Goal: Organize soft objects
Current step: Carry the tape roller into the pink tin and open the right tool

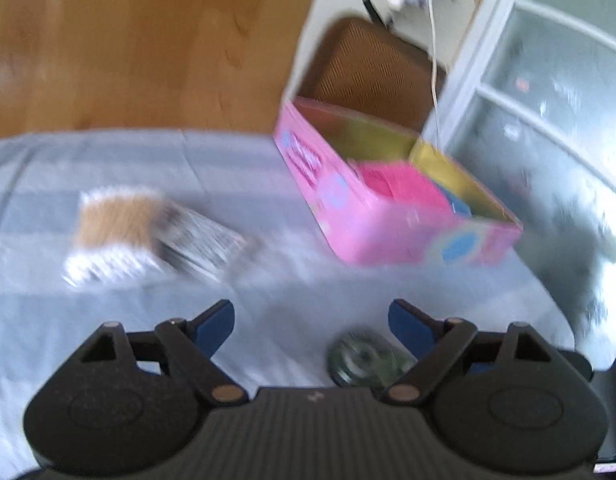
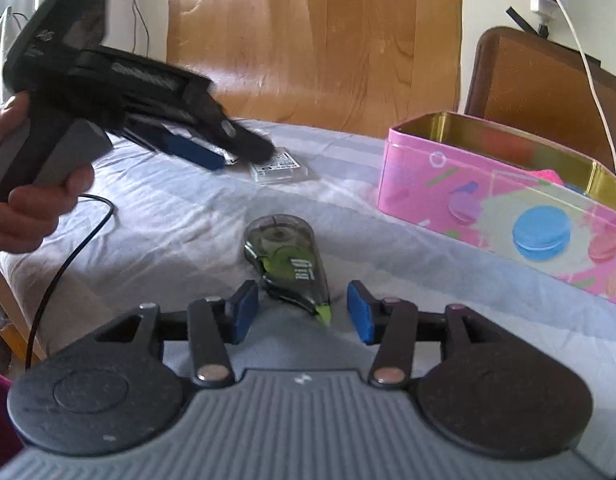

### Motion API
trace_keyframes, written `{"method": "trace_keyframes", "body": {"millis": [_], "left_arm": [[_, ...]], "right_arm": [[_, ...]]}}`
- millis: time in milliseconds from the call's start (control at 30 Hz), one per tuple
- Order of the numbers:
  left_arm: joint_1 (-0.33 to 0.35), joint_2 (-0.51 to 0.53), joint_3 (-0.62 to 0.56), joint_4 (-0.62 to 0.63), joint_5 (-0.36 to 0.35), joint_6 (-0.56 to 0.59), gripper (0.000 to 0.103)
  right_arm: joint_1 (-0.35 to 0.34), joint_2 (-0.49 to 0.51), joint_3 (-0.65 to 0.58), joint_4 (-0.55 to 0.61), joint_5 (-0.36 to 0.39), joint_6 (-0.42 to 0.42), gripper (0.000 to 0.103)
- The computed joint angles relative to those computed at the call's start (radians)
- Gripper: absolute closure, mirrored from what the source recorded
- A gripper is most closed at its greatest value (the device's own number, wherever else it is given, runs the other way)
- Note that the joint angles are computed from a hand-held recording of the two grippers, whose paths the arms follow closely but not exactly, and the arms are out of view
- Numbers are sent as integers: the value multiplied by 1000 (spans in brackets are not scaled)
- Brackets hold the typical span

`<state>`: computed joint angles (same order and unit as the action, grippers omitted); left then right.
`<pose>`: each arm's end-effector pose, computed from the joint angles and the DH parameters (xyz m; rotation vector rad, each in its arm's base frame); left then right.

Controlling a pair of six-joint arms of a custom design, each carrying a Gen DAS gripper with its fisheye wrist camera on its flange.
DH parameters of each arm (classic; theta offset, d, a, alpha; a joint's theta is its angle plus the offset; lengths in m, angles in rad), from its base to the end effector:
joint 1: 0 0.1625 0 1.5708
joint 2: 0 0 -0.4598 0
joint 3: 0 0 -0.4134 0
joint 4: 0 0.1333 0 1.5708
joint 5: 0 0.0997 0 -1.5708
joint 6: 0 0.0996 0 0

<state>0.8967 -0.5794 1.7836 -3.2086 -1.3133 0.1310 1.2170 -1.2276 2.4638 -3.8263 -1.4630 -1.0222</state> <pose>-0.2904 -0.6177 -0.0172 1.0693 2.7242 -0.7223 -0.0129 -0.4505 0.2380 0.8361 -2.1924 1.0930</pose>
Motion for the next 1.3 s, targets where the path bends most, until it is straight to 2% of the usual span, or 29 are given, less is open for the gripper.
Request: {"method": "trace_keyframes", "body": {"millis": [167,233,267,300,367,433,533,700,833,967,1100,1167,1200,1233,1300], "left_arm": [[-4,14,-8,86,-17,-39,15],[-5,25,-1,67,-21,-31,15],[-11,29,3,60,-13,-13,19],[-14,28,9,59,-15,-3,30],[-12,23,5,87,-58,-8,34],[-17,22,1,86,-53,-19,35],[-20,23,-26,79,-91,-18,36],[-55,57,-126,63,-120,58,36],[-77,122,-255,106,-110,97,36],[-76,213,-415,210,-97,82,36],[-73,291,-518,253,-58,71,31],[-74,319,-554,262,-22,64,26],[-77,331,-567,259,9,63,22],[-80,340,-570,242,47,62,22],[-77,336,-557,221,61,57,23]], "right_arm": [[-16,10,-31,38,39,-16,51],[-20,-4,-41,96,58,-2,64],[-21,-5,-45,108,66,9,64],[-16,15,-43,79,64,12,64],[-15,35,-39,37,72,5,64],[-14,56,-34,-25,81,5,64],[-19,51,-41,-75,118,41,64],[3,54,-106,-156,138,82,64],[24,52,-199,-131,102,106,64],[29,53,-290,-40,54,136,64],[33,75,-377,52,6,150,64],[44,114,-413,34,-64,130,64],[52,138,-431,2,-107,130,58],[49,147,-438,-17,-109,147,55],[42,141,-430,-18,-104,183,54]]}}
